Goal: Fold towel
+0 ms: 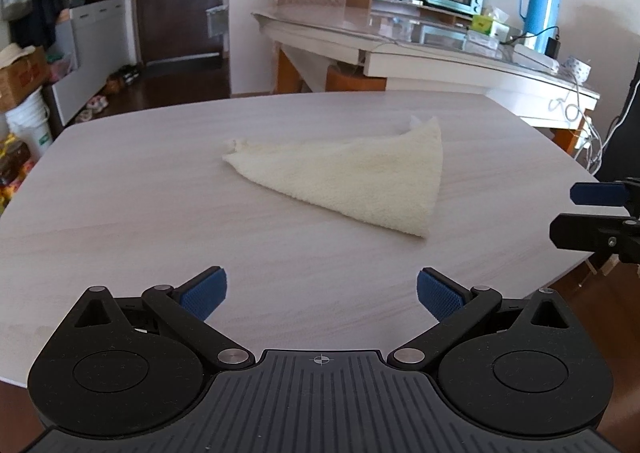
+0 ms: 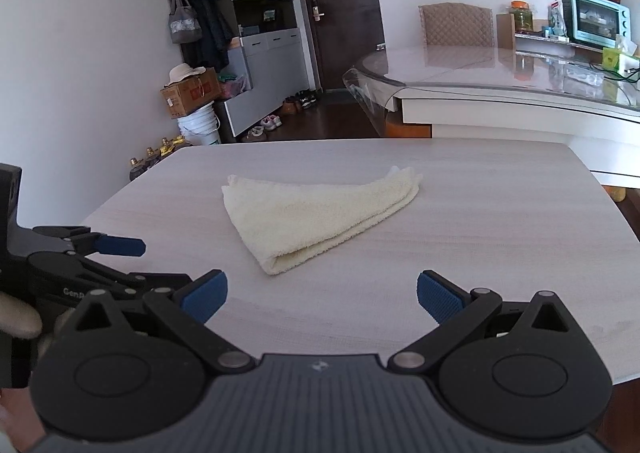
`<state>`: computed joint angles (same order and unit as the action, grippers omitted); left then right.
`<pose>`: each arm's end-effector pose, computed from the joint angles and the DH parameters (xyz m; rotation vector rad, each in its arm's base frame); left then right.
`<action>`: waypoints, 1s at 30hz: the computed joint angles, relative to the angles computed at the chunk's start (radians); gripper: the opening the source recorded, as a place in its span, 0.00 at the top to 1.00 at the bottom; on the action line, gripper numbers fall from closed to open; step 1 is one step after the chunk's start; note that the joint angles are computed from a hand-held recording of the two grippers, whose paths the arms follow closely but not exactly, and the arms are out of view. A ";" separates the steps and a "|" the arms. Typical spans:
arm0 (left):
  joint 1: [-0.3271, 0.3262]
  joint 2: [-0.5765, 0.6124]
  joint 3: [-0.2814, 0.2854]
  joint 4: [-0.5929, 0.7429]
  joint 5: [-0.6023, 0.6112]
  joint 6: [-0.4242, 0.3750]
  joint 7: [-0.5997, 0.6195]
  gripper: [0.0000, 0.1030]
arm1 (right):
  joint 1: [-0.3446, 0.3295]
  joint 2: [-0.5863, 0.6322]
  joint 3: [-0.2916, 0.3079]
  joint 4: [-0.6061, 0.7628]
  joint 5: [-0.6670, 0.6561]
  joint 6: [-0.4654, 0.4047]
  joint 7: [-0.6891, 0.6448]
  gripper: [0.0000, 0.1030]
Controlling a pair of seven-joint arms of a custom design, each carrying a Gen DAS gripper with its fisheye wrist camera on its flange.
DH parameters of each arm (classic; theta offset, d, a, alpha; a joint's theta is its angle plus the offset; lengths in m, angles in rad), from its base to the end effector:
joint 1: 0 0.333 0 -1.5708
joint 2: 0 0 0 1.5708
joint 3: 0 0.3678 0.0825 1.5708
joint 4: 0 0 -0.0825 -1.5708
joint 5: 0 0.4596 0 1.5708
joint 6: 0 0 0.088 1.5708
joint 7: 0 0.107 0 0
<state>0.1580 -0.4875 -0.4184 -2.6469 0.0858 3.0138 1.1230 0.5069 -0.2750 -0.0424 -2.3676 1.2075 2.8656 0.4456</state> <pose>0.4543 -0.1365 0.4848 -1.7985 1.6805 -0.8204 0.5057 0.1941 0.5049 -1.8892 1.0906 -0.2978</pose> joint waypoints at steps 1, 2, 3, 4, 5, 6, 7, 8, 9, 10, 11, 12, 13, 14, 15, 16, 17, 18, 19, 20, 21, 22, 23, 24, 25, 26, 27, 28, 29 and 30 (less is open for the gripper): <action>0.000 0.001 0.000 0.001 0.000 -0.001 0.000 0.00 | 0.000 0.000 0.000 -0.001 0.001 -0.001 0.001 0.01; 0.000 0.003 0.000 0.001 0.000 -0.002 -0.001 0.00 | 0.001 -0.001 0.000 -0.002 0.004 -0.001 0.000 0.01; 0.007 0.003 -0.007 0.002 0.004 -0.002 -0.006 0.00 | 0.002 -0.001 0.000 -0.002 0.006 -0.003 0.000 0.01; 0.010 0.003 -0.008 0.003 0.006 0.001 -0.009 0.00 | 0.001 0.001 -0.001 -0.001 0.009 -0.004 -0.002 0.01; 0.011 0.004 -0.008 0.004 0.006 0.002 -0.010 0.00 | 0.001 0.003 0.000 0.000 0.013 -0.002 -0.003 0.01; 0.012 0.005 -0.008 0.005 0.007 0.004 -0.012 0.00 | -0.001 0.005 0.002 0.001 0.012 -0.001 -0.001 0.01; 0.015 0.006 -0.010 0.005 0.008 0.007 -0.014 0.00 | -0.003 0.006 0.003 0.002 0.008 -0.001 0.004 0.01; 0.015 0.003 -0.009 0.002 0.008 0.012 -0.015 0.00 | -0.005 0.008 0.004 0.003 0.006 -0.001 0.006 0.01; 0.013 0.005 -0.007 0.002 0.006 0.013 -0.013 0.00 | -0.006 0.010 0.004 0.004 0.005 -0.003 0.008 0.01; 0.013 0.007 -0.005 0.003 0.005 0.014 -0.011 0.00 | -0.007 0.011 0.004 0.005 0.004 -0.005 0.010 0.01; 0.014 0.009 -0.005 0.003 0.006 0.014 -0.010 0.00 | -0.009 0.014 0.003 0.009 0.003 -0.008 0.009 0.01; 0.014 0.011 -0.005 0.005 0.007 0.013 -0.007 0.00 | -0.011 0.021 0.004 0.016 0.001 -0.007 0.009 0.01; 0.014 0.010 -0.004 0.005 0.008 0.011 -0.003 0.00 | -0.014 0.031 0.005 0.026 -0.001 -0.006 0.010 0.01; 0.018 0.011 -0.005 0.007 0.011 0.010 -0.002 0.00 | -0.017 0.042 0.006 0.039 -0.004 -0.006 0.009 0.03; 0.020 0.013 -0.003 0.010 0.014 0.011 0.003 0.00 | -0.021 0.055 0.008 0.054 -0.004 -0.004 0.007 0.04; 0.022 0.016 -0.001 0.013 0.017 0.012 0.007 0.00 | -0.025 0.064 0.011 0.063 -0.001 -0.002 0.004 0.07; 0.025 0.019 0.002 0.016 0.017 0.016 0.010 0.00 | -0.028 0.084 0.012 0.086 0.007 -0.004 -0.005 0.11; 0.020 0.029 0.015 0.024 0.015 0.016 0.022 0.00 | -0.035 0.111 0.014 0.117 0.013 -0.008 -0.009 0.13; 0.024 0.035 0.018 0.031 0.017 0.016 0.030 0.00 | -0.045 0.137 0.021 0.145 0.015 -0.011 -0.005 0.16; 0.027 0.042 0.021 0.039 0.020 0.015 0.037 0.00 | -0.057 0.163 0.030 0.173 0.015 -0.014 0.000 0.19; 0.032 0.051 0.024 0.048 0.024 0.012 0.045 0.00 | -0.070 0.188 0.040 0.201 0.014 -0.018 0.006 0.21; 0.040 0.061 0.024 0.058 0.030 0.012 0.049 0.00 | -0.084 0.217 0.051 0.232 0.008 -0.020 0.016 0.25; 0.043 0.070 0.027 0.067 0.031 0.011 0.052 0.00 | -0.097 0.248 0.062 0.263 -0.001 -0.022 0.030 0.31; 0.046 0.079 0.031 0.075 0.034 0.009 0.055 0.00 | -0.110 0.279 0.073 0.295 -0.013 -0.024 0.046 0.34; 0.044 0.085 0.036 0.079 0.035 0.011 0.059 0.00 | -0.122 0.308 0.085 0.323 -0.035 -0.021 0.067 0.38; 0.044 0.099 0.044 0.089 0.037 0.017 0.067 0.00 | -0.133 0.336 0.096 0.349 -0.066 -0.016 0.093 0.42; 0.044 0.107 0.048 0.095 0.038 0.020 0.071 0.00 | -0.141 0.362 0.106 0.371 -0.109 -0.010 0.130 0.44; 0.044 0.116 0.051 0.101 0.039 0.022 0.075 0.00 | -0.149 0.377 0.115 0.383 -0.141 -0.005 0.158 0.45; 0.043 0.124 0.055 0.106 0.040 0.024 0.079 0.00 | -0.159 0.391 0.123 0.394 -0.168 -0.006 0.179 0.50; 0.046 0.137 0.055 0.115 0.042 0.024 0.080 0.00 | -0.167 0.409 0.131 0.408 -0.200 -0.008 0.203 0.52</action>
<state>0.2044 -0.3508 -0.3634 -2.5315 0.1283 3.0373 1.2034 0.3398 0.1343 0.0883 -1.9594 1.0073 2.8575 0.6487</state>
